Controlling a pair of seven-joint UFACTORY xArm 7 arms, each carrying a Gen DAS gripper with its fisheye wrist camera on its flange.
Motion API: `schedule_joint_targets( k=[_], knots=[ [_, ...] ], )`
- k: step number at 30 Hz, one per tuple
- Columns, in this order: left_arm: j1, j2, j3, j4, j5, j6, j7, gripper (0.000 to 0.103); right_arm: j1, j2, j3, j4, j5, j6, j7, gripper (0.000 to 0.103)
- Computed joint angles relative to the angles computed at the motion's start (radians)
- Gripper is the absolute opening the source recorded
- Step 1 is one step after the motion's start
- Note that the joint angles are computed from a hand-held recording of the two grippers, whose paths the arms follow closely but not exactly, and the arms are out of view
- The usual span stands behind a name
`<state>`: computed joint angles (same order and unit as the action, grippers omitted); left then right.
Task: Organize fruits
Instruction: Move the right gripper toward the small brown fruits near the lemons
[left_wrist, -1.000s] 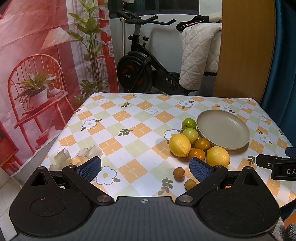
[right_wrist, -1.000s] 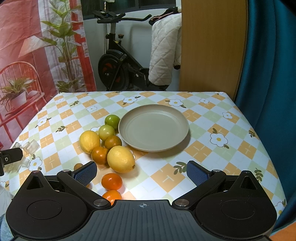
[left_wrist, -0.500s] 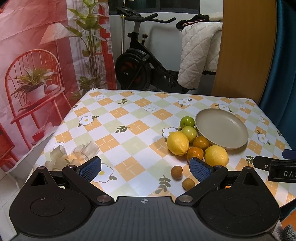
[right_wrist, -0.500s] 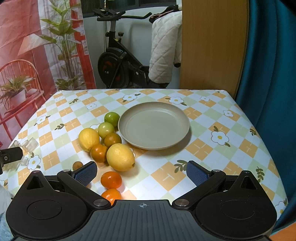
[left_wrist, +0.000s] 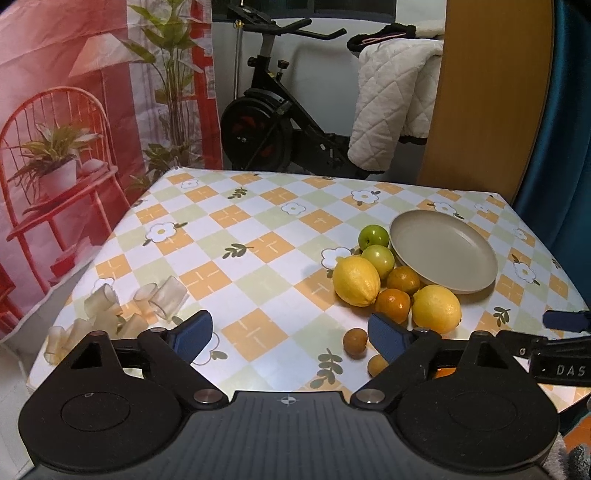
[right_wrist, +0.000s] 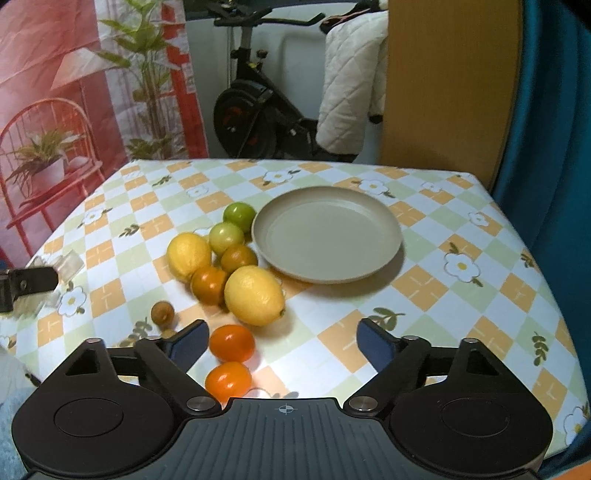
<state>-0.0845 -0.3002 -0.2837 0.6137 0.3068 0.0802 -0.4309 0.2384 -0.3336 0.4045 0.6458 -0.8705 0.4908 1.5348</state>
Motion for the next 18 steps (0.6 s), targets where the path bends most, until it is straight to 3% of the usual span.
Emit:
schedule_joint_targets(
  k=[12, 15, 18],
  knots=[
    [-0.171, 0.059, 0.176, 0.006, -0.200, -0.043, 0.211, 0.076, 0.003, 0.123, -0.023, 0.054, -0.096, -0.149, -0.040, 0.057],
    [-0.144, 0.073, 0.158, 0.014, -0.209, -0.058, 0.227, 0.071, 0.018, 0.176, -0.050, 0.088, -0.137, -0.196, -0.055, 0.056],
    [-0.169, 0.087, 0.184, 0.015, -0.255, -0.083, 0.269, 0.071, 0.044, 0.220, -0.079, 0.119, -0.148, -0.210, -0.075, 0.056]
  ],
)
